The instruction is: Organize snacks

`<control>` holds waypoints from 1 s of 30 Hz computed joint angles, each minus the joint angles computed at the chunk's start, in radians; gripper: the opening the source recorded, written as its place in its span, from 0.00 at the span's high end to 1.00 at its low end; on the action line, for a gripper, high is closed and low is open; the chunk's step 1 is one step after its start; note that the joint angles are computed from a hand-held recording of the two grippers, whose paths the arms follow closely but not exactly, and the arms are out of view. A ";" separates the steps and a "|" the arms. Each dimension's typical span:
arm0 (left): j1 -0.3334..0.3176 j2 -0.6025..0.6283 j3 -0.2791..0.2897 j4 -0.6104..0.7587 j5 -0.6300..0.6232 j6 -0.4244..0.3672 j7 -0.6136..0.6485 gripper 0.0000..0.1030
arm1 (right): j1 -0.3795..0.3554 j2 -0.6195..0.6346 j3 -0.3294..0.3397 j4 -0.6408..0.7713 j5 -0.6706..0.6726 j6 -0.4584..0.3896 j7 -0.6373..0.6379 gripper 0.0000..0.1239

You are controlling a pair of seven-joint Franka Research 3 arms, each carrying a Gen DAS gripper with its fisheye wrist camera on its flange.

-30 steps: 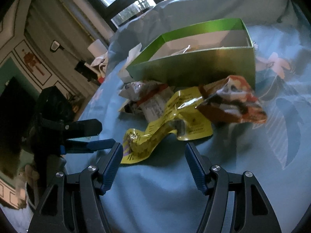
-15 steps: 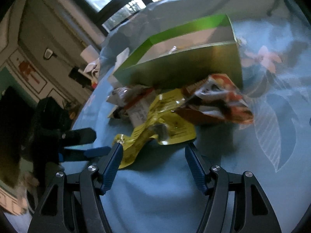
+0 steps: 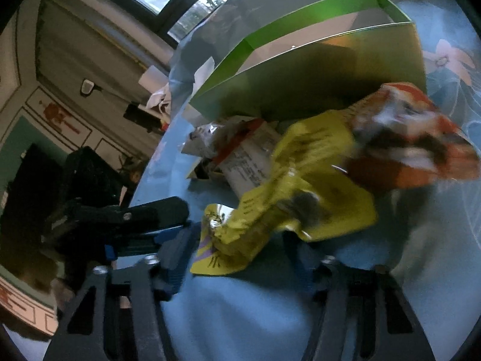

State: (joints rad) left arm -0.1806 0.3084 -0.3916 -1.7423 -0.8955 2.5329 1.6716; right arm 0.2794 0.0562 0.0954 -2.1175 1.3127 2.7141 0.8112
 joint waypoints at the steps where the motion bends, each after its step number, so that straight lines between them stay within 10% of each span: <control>1: -0.002 0.000 0.003 -0.001 0.008 0.000 -0.007 0.43 | 0.003 0.005 0.001 0.002 -0.011 0.015 0.010 0.66; 10: -0.016 -0.018 0.018 -0.027 0.106 0.027 -0.058 0.70 | -0.012 0.005 0.000 0.000 0.083 0.009 -0.040 0.78; 30: -0.044 -0.096 0.012 -0.087 0.169 0.168 -0.027 0.69 | -0.001 -0.057 -0.020 -0.009 0.249 -0.041 -0.190 0.84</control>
